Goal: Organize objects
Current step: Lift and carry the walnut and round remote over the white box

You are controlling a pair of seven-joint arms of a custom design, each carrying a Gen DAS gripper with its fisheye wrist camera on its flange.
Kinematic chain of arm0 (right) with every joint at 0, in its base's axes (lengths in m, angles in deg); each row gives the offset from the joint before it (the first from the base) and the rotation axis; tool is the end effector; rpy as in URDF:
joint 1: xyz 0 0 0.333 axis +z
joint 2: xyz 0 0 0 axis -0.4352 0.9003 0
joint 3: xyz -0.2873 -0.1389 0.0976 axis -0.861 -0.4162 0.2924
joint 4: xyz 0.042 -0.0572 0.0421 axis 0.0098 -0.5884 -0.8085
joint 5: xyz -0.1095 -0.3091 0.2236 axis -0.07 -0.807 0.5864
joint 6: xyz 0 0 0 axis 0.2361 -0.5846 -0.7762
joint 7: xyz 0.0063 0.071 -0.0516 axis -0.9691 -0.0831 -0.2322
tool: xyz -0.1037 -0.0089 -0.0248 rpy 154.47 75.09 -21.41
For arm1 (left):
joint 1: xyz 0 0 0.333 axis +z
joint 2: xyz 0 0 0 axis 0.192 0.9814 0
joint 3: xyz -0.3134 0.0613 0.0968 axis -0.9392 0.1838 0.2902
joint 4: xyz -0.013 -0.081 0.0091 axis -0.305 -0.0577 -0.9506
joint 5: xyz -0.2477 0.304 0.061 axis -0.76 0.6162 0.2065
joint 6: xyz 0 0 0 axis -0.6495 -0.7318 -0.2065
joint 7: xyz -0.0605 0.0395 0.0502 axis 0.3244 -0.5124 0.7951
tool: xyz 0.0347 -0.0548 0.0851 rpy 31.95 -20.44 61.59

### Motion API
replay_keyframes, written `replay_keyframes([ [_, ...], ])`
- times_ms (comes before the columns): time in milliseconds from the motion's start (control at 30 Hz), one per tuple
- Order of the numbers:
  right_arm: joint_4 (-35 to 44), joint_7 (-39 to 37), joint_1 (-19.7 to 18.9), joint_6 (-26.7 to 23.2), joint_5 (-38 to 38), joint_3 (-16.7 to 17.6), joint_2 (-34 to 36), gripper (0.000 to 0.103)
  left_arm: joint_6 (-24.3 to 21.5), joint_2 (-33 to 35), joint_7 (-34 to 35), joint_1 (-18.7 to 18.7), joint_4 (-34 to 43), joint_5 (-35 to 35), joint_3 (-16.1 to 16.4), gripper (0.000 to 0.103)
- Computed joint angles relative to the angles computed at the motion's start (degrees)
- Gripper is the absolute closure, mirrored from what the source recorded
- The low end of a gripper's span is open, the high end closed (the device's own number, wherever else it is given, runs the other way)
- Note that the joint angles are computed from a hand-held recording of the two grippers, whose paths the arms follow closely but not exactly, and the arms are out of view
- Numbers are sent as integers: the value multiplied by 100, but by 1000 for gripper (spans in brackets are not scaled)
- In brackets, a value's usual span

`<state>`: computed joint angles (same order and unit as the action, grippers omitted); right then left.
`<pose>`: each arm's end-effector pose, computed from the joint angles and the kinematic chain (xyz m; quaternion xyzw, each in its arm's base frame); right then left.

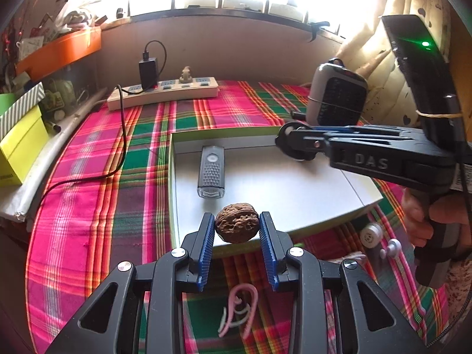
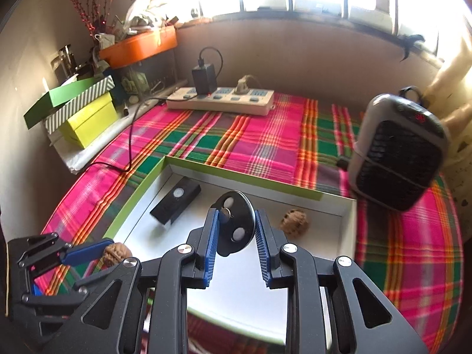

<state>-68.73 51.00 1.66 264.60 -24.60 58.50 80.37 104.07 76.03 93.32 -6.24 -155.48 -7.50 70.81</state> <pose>0.5271 0.3002 0.4388 -0.7554 0.5417 -0.1706 0.3269 0.4593 -0.3295 0.4220 -0.5872 0.7157 -0.3229 0.1966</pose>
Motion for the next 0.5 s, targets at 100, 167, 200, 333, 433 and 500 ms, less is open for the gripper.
replay_keyframes([
  [100, 223, -846, -381, -76, 949, 486, 245, 77, -27, 109, 102, 7, 97, -69, 15, 74],
  [167, 380, -1232, -459, -182, 1385, 615, 385, 77, -54, 196, 229, -3, 162, -185, 30, 74],
  [200, 451, -1318, -425, -236, 1475, 589, 443, 77, -70, 232, 264, -15, 189, -215, 45, 74],
  [333, 751, -1430, -227, -456, 1544, 400, 671, 77, -115, 351, 426, -66, 266, -382, 94, 74],
  [433, 928, -1522, -189, -599, 1645, 374, 813, 77, -183, 416, 524, -107, 311, -495, 121, 74],
  [500, 1015, -1583, -184, -651, 1718, 378, 886, 77, -208, 439, 485, -141, 336, -475, 159, 74],
])
